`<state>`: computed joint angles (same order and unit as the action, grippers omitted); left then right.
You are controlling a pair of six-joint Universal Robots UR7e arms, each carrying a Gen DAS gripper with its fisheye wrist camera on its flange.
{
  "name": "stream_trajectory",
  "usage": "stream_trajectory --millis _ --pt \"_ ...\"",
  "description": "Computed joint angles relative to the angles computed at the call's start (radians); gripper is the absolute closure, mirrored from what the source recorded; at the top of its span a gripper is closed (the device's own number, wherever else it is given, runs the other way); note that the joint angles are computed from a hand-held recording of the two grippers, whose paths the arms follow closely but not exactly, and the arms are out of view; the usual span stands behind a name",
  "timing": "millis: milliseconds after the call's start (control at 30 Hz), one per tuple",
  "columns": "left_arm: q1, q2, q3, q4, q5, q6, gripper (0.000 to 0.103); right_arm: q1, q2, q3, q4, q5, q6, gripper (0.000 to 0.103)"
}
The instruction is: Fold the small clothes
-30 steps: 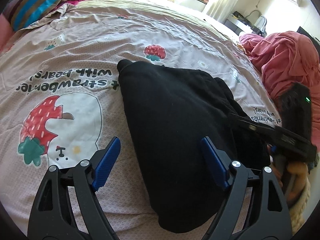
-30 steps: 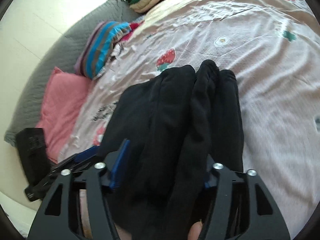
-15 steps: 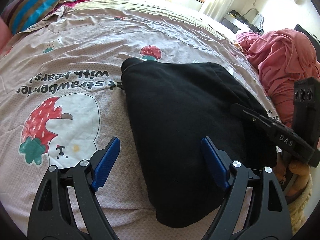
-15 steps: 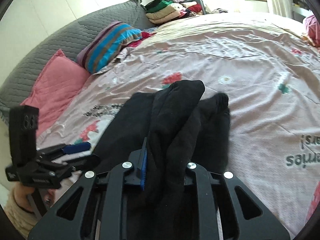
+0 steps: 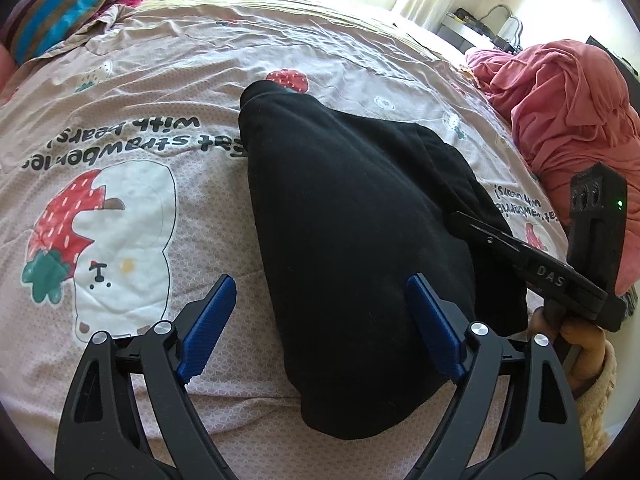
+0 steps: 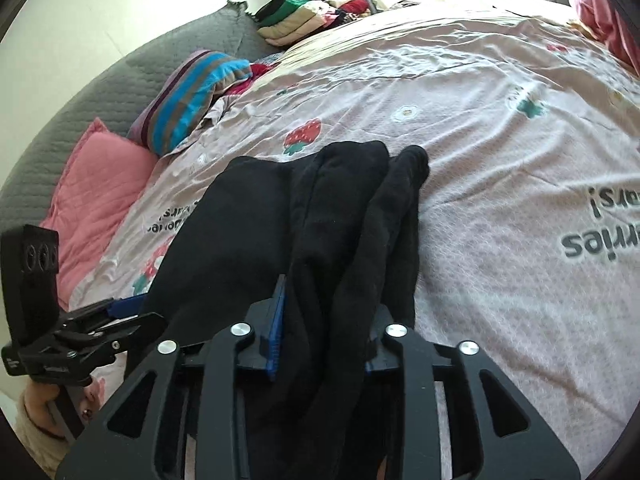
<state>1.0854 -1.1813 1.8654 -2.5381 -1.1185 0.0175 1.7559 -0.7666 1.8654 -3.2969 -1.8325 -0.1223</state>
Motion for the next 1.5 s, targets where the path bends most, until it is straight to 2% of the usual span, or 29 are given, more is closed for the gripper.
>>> stream_trajectory --millis 100,300,467,500,533,567,767,967,1033,1133,1267,1300,1367,1433,1500 --pt "0.000 -0.007 0.010 -0.010 0.000 0.001 0.023 -0.001 -0.021 0.043 -0.033 0.012 0.024 0.058" --pt "-0.004 -0.022 0.028 -0.021 -0.005 -0.004 0.023 -0.009 -0.065 0.127 -0.080 0.066 0.059 0.052" --pt "-0.011 -0.040 0.049 -0.031 -0.007 -0.006 0.023 -0.003 -0.075 0.159 -0.097 0.083 0.056 0.052" --pt "-0.012 -0.043 0.053 -0.029 -0.010 -0.007 0.023 0.000 -0.072 0.158 -0.096 0.074 0.047 0.057" --pt "-0.012 -0.045 0.055 -0.027 -0.012 -0.008 0.023 0.003 -0.069 0.156 -0.094 0.066 0.037 0.075" --pt "-0.012 -0.049 0.058 -0.026 -0.014 -0.010 0.023 0.009 -0.065 0.151 -0.091 0.046 0.024 0.083" --pt "-0.015 -0.061 0.072 -0.019 -0.028 -0.013 0.023 0.055 -0.072 0.148 -0.123 -0.039 -0.053 0.086" --pt "-0.016 -0.055 0.076 -0.004 -0.031 -0.006 0.023 0.034 -0.050 0.150 -0.129 -0.064 -0.023 0.085" --pt "-0.013 -0.053 0.077 -0.001 -0.032 -0.011 0.022 0.028 -0.044 0.154 -0.131 -0.069 -0.002 0.074" --pt "-0.014 -0.053 0.081 -0.002 -0.028 -0.009 0.021 0.037 -0.043 0.164 -0.157 -0.090 0.003 0.066" --pt "-0.018 -0.057 0.085 -0.005 -0.024 -0.008 0.021 0.068 -0.031 0.162 -0.190 -0.172 -0.017 0.048" --pt "-0.018 -0.058 0.086 -0.006 -0.022 -0.007 0.021 0.073 -0.030 0.165 -0.201 -0.180 -0.021 0.042" --pt "-0.020 -0.063 0.091 -0.008 -0.021 -0.010 0.021 0.077 -0.034 0.179 -0.224 -0.181 -0.026 0.038" --pt "-0.022 -0.068 0.094 -0.008 -0.019 -0.010 0.021 0.088 -0.033 0.182 -0.239 -0.204 -0.024 0.024" --pt "-0.025 -0.075 0.100 -0.013 -0.014 -0.007 0.020 0.103 -0.032 0.188 -0.273 -0.228 -0.033 0.019"
